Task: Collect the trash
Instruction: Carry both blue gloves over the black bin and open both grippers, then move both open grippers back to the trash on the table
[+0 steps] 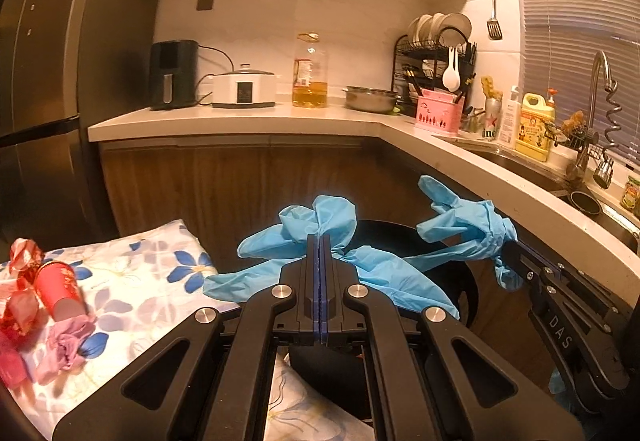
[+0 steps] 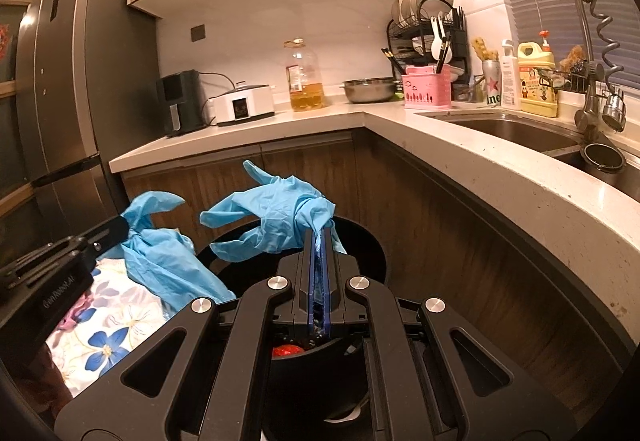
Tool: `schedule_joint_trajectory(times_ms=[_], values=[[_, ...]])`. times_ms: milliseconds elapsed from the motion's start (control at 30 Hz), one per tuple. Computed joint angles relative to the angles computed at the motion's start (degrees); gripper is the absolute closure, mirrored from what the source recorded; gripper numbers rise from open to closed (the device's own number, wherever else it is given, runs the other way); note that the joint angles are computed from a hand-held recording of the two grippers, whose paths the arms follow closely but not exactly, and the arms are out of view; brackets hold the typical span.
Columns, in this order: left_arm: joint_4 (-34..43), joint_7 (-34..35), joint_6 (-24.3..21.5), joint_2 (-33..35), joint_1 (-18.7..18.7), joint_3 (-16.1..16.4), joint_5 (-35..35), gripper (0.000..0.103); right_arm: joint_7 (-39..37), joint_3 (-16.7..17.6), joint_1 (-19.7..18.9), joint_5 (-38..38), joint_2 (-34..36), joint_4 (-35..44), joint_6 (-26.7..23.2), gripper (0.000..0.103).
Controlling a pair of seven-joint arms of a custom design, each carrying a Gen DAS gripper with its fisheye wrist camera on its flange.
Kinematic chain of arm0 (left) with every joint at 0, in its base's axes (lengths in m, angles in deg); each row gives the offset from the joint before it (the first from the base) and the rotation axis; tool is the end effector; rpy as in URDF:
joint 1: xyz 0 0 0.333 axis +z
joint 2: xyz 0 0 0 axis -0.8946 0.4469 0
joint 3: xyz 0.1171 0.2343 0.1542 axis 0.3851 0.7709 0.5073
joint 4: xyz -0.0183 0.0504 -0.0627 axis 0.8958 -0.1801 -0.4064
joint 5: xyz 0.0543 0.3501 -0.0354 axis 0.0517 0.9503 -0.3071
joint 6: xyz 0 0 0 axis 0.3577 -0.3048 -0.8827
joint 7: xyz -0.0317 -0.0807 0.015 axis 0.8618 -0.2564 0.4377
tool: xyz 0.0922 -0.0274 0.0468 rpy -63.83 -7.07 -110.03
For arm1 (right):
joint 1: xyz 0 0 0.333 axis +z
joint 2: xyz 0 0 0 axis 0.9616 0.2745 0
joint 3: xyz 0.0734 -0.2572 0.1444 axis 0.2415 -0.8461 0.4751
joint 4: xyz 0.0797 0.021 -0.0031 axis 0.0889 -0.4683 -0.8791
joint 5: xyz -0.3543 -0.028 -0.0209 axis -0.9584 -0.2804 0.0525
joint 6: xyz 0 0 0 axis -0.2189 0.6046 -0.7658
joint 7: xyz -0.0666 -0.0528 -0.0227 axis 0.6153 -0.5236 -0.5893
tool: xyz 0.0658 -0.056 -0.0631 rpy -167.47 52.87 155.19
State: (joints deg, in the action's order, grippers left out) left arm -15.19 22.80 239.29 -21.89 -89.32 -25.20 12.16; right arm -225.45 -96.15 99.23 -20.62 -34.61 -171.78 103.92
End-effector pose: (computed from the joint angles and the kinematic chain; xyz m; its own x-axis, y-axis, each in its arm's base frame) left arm 0.6494 -0.3473 0.5068 -0.1973 -0.9782 0.0644 -0.3803 0.0158 -0.9247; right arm 0.6300 0.2703 0.4777 -0.0329 -0.9896 -0.1400 -0.3218 0.1431 -0.9359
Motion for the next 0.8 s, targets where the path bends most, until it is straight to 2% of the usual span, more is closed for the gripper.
schedule_joint_trajectory(times_ms=[67, 667, 733, 767, 800], values=[[1.94, 2.18, -0.35, 1.49, 0.62, -1.25, -1.44, 0.103, -1.26, 0.12, -0.33, 1.36, 0.64, 0.78, 0.03, 0.100], [10.60, 12.87, -2.37, 8.43, 1.28, -3.26, -12.04, 0.103, -7.90, -3.07, -0.02, 10.30, 5.91, 6.56, 3.28, 0.099], [11.36, 14.61, -2.35, 9.22, 1.85, -4.29, -13.72, 0.103, -10.01, -3.01, -0.28, 12.55, 6.53, 6.93, 3.58, 0.096], [11.81, 15.34, -2.39, 9.63, 1.97, -4.56, -14.43, 0.103, -10.38, -3.34, -0.19, 13.03, 6.72, 6.96, 3.98, 0.092], [12.11, 15.83, -2.47, 9.94, 1.96, -4.56, -14.96, 0.103, -11.45, -3.36, -0.26, 13.99, 6.98, 7.12, 4.15, 0.083]])
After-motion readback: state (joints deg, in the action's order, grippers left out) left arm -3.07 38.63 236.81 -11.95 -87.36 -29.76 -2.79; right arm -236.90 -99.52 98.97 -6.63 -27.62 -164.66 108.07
